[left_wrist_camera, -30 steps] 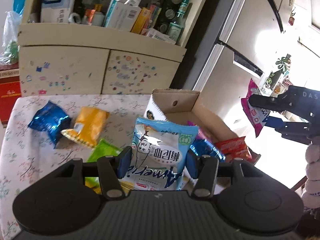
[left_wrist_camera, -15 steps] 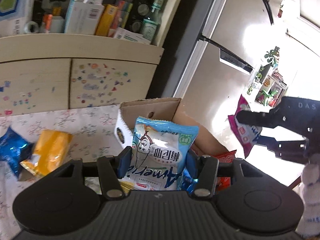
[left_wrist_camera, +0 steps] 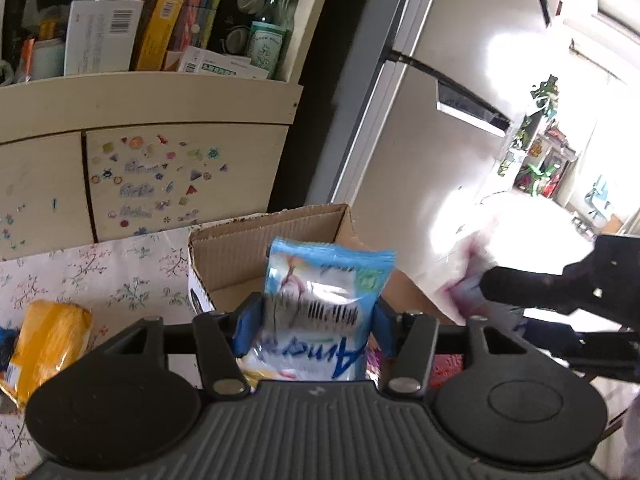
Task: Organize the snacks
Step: 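Open both grippers to release the Amerie packets into the box, then move both grippers back to the green packet and silver foil packet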
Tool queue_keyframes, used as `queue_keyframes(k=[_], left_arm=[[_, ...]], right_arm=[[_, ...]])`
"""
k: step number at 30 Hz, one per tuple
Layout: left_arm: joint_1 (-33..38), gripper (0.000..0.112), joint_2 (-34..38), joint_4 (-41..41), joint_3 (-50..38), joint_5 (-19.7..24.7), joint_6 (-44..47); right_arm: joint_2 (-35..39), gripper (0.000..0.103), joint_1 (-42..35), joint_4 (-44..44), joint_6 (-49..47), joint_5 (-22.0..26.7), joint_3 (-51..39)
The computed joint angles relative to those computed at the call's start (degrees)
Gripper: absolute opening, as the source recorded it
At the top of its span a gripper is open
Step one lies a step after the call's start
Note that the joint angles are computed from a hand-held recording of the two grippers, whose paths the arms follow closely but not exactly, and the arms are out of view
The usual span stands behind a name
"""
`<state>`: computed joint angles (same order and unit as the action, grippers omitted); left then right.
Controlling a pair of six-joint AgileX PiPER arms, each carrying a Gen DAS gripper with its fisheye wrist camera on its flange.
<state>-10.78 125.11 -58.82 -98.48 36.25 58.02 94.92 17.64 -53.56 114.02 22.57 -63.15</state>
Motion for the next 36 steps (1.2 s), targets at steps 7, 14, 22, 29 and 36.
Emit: queue_keyframes(k=[7, 14, 22, 29, 36], left_arm=[[0.6, 0.083, -0.3, 4.0, -2.5, 2.6, -5.1], [4.6, 0.083, -1.2, 8.2, -2.7, 5.9, -7.6], [10.6, 0.085, -3.5, 10.2, 0.3, 7.5, -4.4], [15.9, 0.087, -3.7, 10.3, 1.2, 8.4, -4.5], [18.9, 0.087, -2.6, 11.8, 1.5, 9.3, -3.2]], right_arm=[[-0.3, 0.069, -0.2, 0.7, -0.6, -0.8, 0.3], [0.5, 0.071, 0.2, 3.4, -7.9, -3.9, -0.7], [2.7, 0.075, 3.0, 6.6, -20.8, -5.4, -3.6], [5.0, 0.075, 4.6, 14.6, -33.6, -6.6, -5.9], [7.2, 0.075, 6.1, 20.0, -41.0, -6.5, -8.3]])
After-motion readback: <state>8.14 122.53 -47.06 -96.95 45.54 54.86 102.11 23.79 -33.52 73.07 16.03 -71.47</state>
